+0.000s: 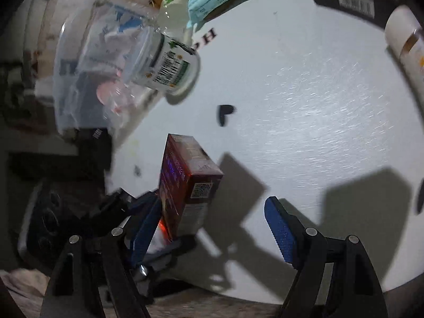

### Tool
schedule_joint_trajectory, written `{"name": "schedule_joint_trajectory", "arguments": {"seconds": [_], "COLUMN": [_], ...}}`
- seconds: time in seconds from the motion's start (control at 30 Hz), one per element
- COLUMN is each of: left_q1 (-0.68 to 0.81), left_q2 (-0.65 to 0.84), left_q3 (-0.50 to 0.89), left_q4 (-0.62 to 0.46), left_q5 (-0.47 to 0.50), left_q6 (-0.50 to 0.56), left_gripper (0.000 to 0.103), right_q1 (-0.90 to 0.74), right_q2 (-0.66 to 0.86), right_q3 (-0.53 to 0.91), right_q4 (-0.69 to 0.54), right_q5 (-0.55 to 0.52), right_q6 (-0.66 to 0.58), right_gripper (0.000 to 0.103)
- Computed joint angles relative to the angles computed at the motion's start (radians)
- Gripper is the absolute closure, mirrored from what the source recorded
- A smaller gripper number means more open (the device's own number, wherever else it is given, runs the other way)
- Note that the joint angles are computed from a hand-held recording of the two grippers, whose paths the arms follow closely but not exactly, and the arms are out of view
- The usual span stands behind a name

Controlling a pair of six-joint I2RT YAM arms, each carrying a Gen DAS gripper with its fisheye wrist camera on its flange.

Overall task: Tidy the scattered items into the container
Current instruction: 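Grip the red pack with the right gripper while the left gripper releases it, then carry the red pack with the right gripper over the clear box and lower it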

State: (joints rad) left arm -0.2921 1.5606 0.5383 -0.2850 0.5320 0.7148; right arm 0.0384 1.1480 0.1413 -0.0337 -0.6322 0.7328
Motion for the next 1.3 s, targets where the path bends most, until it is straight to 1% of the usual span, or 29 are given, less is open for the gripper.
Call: {"name": "schedule_joint_trajectory", "arguments": {"seconds": [0.03,0.07,0.1,0.13,0.23,0.33,0.4,0.47,0.53,0.67,0.73,0.83,0.9,0.97,1.07,1.1,1.2,1.3], "left_q1": [0.003,0.002,0.003,0.009,0.067,0.116,0.144,0.184,0.22,0.306,0.333,0.393,0.44,0.486,0.544,0.56,0.618,0.66], "left_q2": [-0.019,-0.036,-0.045,-0.06,-0.094,-0.125,-0.137,-0.169,-0.187,-0.188,-0.183,-0.171,-0.149,-0.126,-0.067,-0.049,0.018,0.083], "left_q3": [0.0,0.0,0.002,0.002,0.024,0.058,0.082,0.093,0.111,0.168,0.197,0.245,0.286,0.322,0.38,0.394,0.443,0.489], "left_q4": [-0.008,-0.009,-0.007,-0.006,-0.043,-0.073,-0.072,-0.071,-0.087,-0.13,-0.135,-0.159,-0.193,-0.223,-0.255,-0.257,-0.273,-0.273], "left_q5": [0.01,0.009,0.011,0.017,0.06,0.093,0.1,0.122,0.149,0.206,0.23,0.273,0.307,0.325,0.334,0.329,0.321,0.315], "left_q6": [-0.001,-0.01,-0.017,-0.026,-0.027,-0.041,-0.066,-0.082,-0.077,-0.041,-0.042,-0.023,-0.003,0.025,0.057,0.06,0.074,0.077], "left_gripper": [0.048,0.048,0.048,0.048,0.048,0.047,0.045,0.044,0.044,0.044,0.044,0.044,0.044,0.044,0.044,0.044,0.044,0.044], "right_q1": [0.0,-0.004,-0.006,-0.003,0.043,0.112,0.153,0.188,0.239,0.262,0.267,0.271,0.257,0.233,0.218,0.218,0.232,0.273], "right_q2": [-0.008,-0.016,-0.025,-0.045,-0.101,-0.103,-0.093,-0.08,-0.054,0.004,0.028,0.064,0.098,0.154,0.283,0.339,0.554,0.811], "right_q3": [-0.006,-0.011,-0.012,-0.004,0.069,0.184,0.255,0.327,0.412,0.522,0.58,0.706,0.794,0.901,1.123,1.211,1.529,1.904], "right_q4": [0.037,0.075,0.1,0.106,0.027,-0.069,-0.107,-0.15,-0.205,-0.222,-0.239,-0.293,-0.321,-0.348,-0.442,-0.489,-0.686,-0.946], "right_q5": [-0.024,-0.051,-0.069,-0.076,-0.03,0.049,0.091,0.149,0.238,0.255,0.264,0.317,0.338,0.344,0.379,0.39,0.414,0.502], "right_q6": [0.042,0.083,0.119,0.157,0.181,0.154,0.138,0.108,0.069,0.056,0.045,-0.005,-0.041,-0.09,-0.211,-0.258,-0.437,-0.673], "right_gripper": [0.043,0.058,0.07,0.07,0.073,0.073,0.079,0.08,0.08,0.08,0.08,0.08,0.08,0.08,0.08,0.08,0.08,0.08]}}
